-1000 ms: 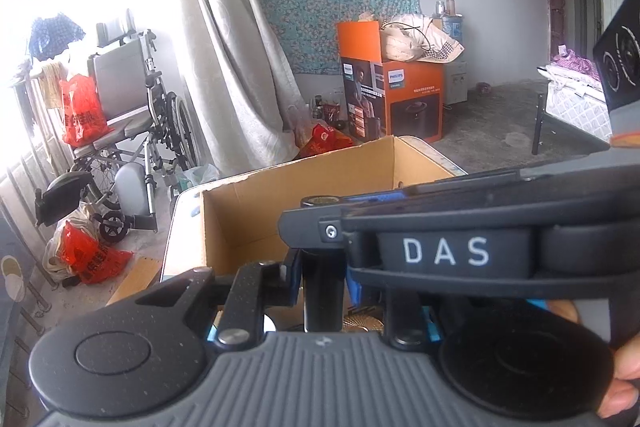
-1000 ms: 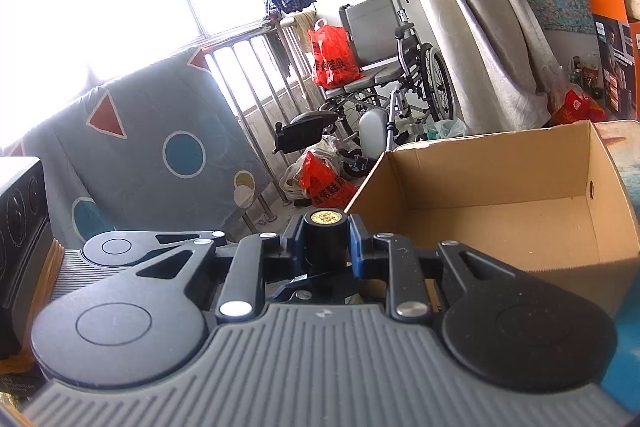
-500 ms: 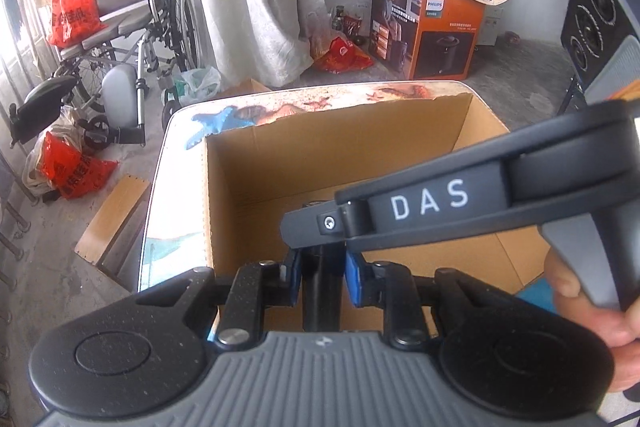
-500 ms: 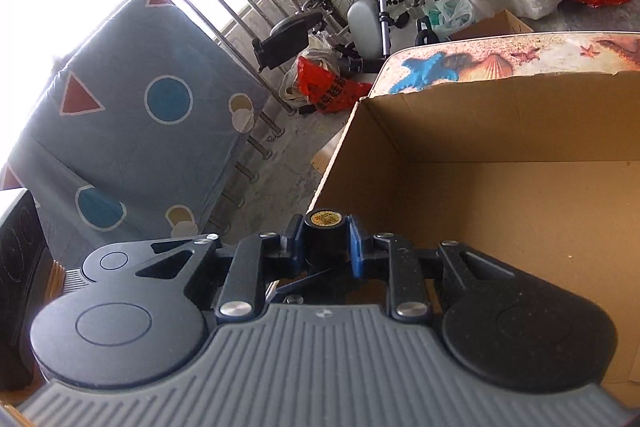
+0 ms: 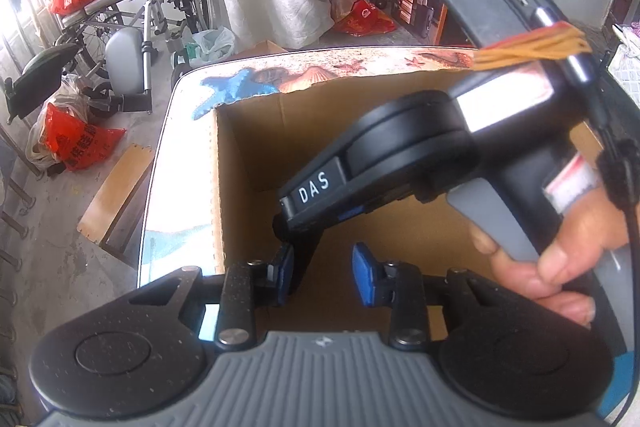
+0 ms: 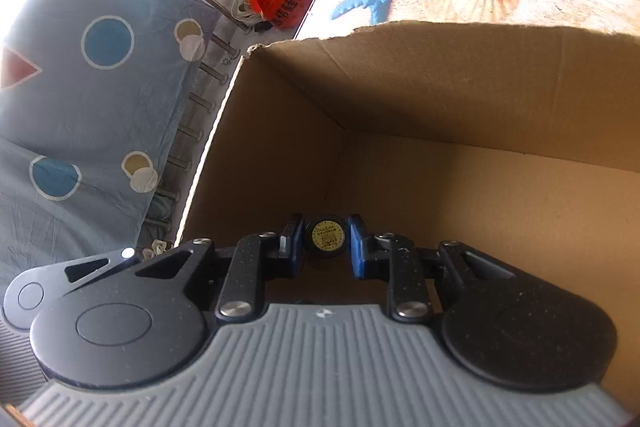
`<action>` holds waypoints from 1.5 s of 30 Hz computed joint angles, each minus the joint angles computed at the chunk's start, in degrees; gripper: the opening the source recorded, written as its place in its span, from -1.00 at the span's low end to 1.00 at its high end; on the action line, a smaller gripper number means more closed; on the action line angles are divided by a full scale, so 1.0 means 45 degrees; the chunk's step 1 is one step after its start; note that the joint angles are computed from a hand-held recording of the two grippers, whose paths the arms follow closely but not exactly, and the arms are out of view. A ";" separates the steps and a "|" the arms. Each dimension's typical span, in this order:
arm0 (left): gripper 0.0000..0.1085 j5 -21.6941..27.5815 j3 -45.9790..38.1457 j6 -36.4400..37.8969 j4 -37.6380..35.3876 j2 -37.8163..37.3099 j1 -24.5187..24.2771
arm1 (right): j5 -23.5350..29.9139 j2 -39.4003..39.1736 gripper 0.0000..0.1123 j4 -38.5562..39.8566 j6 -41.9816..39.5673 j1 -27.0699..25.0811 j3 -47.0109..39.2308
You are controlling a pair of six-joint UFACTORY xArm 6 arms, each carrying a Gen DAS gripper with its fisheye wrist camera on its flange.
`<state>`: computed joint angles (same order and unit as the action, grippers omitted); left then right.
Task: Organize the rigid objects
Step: 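Carry the black cylinder into the cardboard box and open the right tool, then grasp the green glue stick in the pink bowl with the right tool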
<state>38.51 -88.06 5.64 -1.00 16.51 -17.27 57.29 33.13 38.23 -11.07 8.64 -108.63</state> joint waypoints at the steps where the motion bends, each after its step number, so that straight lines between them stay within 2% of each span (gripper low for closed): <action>1: -0.37 -0.0042 0.0009 0.0000 0.0020 0.0004 -0.0006 | -0.0035 0.0414 -0.57 -0.0203 0.0156 0.0041 -0.0564; 3: -0.35 -0.0123 0.0066 -0.0018 0.0024 -0.0035 -0.0005 | -0.0310 0.0717 -0.47 -0.0321 0.0197 0.0099 -0.0968; 5: -0.29 -0.0369 0.0295 0.0044 -0.0115 -0.0223 0.0013 | -0.0662 0.0813 -0.01 -0.0253 0.0346 0.0091 -0.1068; 6: -0.25 -0.0531 0.0465 0.0136 -0.0219 -0.0358 0.0019 | -0.0984 0.0535 0.06 -0.0010 0.0241 0.0077 -0.0669; 11: -0.19 -0.1434 0.1858 0.0636 -0.1016 -0.1699 0.0007 | -0.1986 -0.1435 0.07 0.1060 -0.0762 -0.0200 0.1697; 14: -0.12 -0.2119 0.3205 0.1249 -0.1910 -0.3040 -0.0013 | -0.2602 -0.3527 0.07 0.1534 -0.1554 -0.0355 0.3962; 18: -0.05 -0.2653 0.4980 0.2425 -0.3234 -0.4910 -0.0126 | -0.3109 -0.6888 0.07 0.2469 -0.2732 -0.0653 0.7297; 21: 0.03 -0.2838 0.6382 0.3563 -0.4428 -0.6382 -0.0297 | -0.3312 -1.0078 0.07 0.3278 -0.3541 -0.1030 1.0281; 25: 0.07 -0.2987 0.8346 0.4728 -0.5382 -0.8135 -0.0799 | -0.3524 -1.3669 0.07 0.4113 -0.3838 -0.1389 1.3690; 28: 0.07 -0.3566 0.9885 0.4915 -0.4820 -0.8918 -0.1447 | -0.3993 -1.6069 0.07 0.4605 -0.3475 -0.1547 1.6286; 30: 0.07 -0.4065 1.0583 0.4260 -0.3747 -0.8961 -0.1877 | -0.4482 -1.7509 0.07 0.5063 -0.2911 -0.1466 1.8016; 32: 0.06 -0.4853 1.1289 0.2730 -0.1839 -0.8851 -0.2259 | -0.5142 -1.8458 0.05 0.5580 -0.2429 -0.1105 1.9417; 35: -0.09 -0.5519 1.1877 0.0749 0.0961 -0.8470 -0.2560 | -0.6350 -1.9191 0.02 0.5865 -0.1305 -0.0211 2.0909; 37: -0.18 -0.5581 1.1836 0.0017 0.1933 -0.8093 -0.2629 | -0.6890 -1.8841 -0.02 0.7016 -0.1607 0.0249 2.1191; 42: -0.34 -0.5333 1.1613 -0.0035 0.2116 -0.7467 -0.2691 | -0.7581 -1.6976 -0.16 0.9308 -0.3156 0.0981 2.0564; 45: -0.41 -0.5112 1.1531 0.0065 0.1956 -0.7299 -0.2658 | -0.7496 -1.6074 -0.28 1.0336 -0.4249 0.0908 2.0137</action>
<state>15.50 -36.17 5.94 7.80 -16.34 -29.23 23.56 -39.20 84.75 -30.19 12.72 -18.02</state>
